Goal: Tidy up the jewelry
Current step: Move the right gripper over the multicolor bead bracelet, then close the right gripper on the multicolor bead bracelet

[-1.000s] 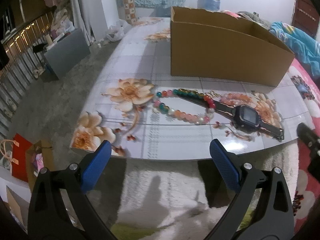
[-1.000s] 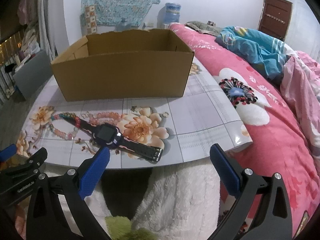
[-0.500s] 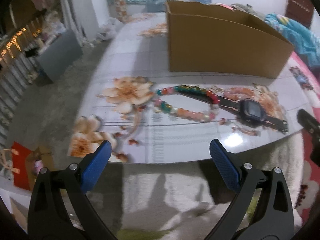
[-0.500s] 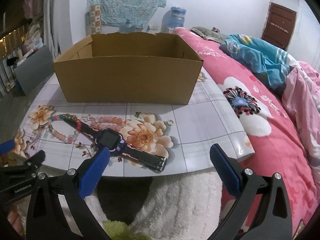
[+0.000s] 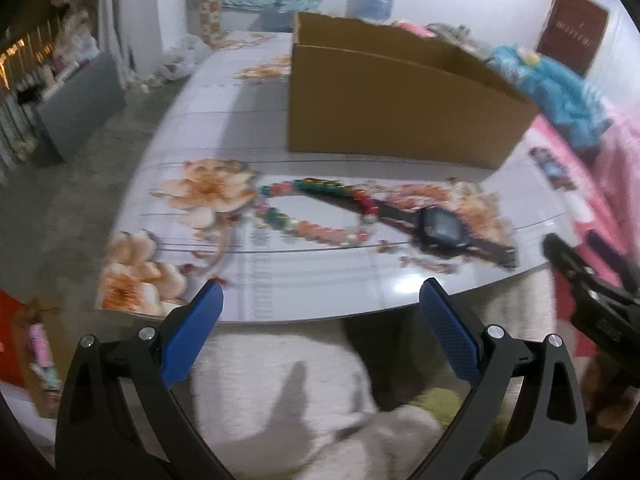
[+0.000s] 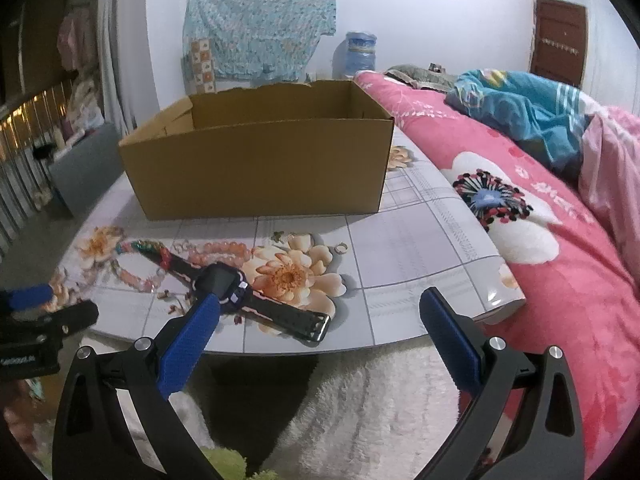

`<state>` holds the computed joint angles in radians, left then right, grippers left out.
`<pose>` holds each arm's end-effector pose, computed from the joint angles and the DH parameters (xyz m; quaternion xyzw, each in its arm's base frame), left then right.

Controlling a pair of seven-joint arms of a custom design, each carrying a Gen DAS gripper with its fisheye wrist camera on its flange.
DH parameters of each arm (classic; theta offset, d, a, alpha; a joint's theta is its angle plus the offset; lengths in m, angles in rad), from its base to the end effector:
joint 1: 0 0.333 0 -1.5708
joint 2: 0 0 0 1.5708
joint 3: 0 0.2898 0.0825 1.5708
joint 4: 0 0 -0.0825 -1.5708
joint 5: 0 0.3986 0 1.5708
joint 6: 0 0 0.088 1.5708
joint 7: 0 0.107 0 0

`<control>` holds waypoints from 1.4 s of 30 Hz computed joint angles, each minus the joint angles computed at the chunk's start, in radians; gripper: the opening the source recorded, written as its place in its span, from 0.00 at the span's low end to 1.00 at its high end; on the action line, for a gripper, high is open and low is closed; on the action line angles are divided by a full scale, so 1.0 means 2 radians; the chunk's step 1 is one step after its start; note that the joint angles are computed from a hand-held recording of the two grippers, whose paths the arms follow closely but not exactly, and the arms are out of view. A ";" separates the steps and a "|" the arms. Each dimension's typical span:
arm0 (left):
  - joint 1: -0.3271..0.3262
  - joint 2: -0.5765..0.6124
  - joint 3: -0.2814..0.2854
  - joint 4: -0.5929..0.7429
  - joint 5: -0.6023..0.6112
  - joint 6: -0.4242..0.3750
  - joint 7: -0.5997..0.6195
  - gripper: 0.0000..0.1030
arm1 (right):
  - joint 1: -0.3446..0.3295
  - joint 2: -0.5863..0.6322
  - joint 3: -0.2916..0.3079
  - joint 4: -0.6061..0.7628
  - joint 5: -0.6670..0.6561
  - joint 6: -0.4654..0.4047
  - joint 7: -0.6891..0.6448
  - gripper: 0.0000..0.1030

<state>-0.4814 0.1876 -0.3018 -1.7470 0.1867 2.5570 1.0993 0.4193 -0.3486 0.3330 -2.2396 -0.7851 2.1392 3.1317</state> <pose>0.4816 -0.4649 0.5072 -0.5204 0.7942 -0.2988 0.0957 0.3796 0.3279 0.5096 -0.4872 0.7730 -0.3349 0.2302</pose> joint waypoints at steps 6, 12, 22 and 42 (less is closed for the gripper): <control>0.021 0.006 -0.019 -0.008 -0.096 0.035 0.072 0.92 | -0.003 -0.007 -0.006 -0.018 0.001 0.037 0.010 0.95; 0.033 0.014 -0.024 -0.005 -0.175 0.059 0.114 0.92 | -0.013 -0.012 -0.004 -0.033 -0.003 0.086 0.026 0.95; 0.020 0.003 0.010 -0.022 -0.102 0.145 0.074 0.92 | -0.042 -0.018 -0.010 -0.052 -0.018 0.208 0.038 0.92; 0.036 0.069 0.006 0.051 -0.010 0.058 0.145 0.43 | -0.005 0.164 -0.066 0.106 0.072 0.299 -0.195 0.51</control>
<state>-0.4088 0.3259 -0.2893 -1.6443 0.1673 2.6735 1.3883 0.4096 -0.0198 0.2015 -2.0285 -0.6413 2.7380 2.7415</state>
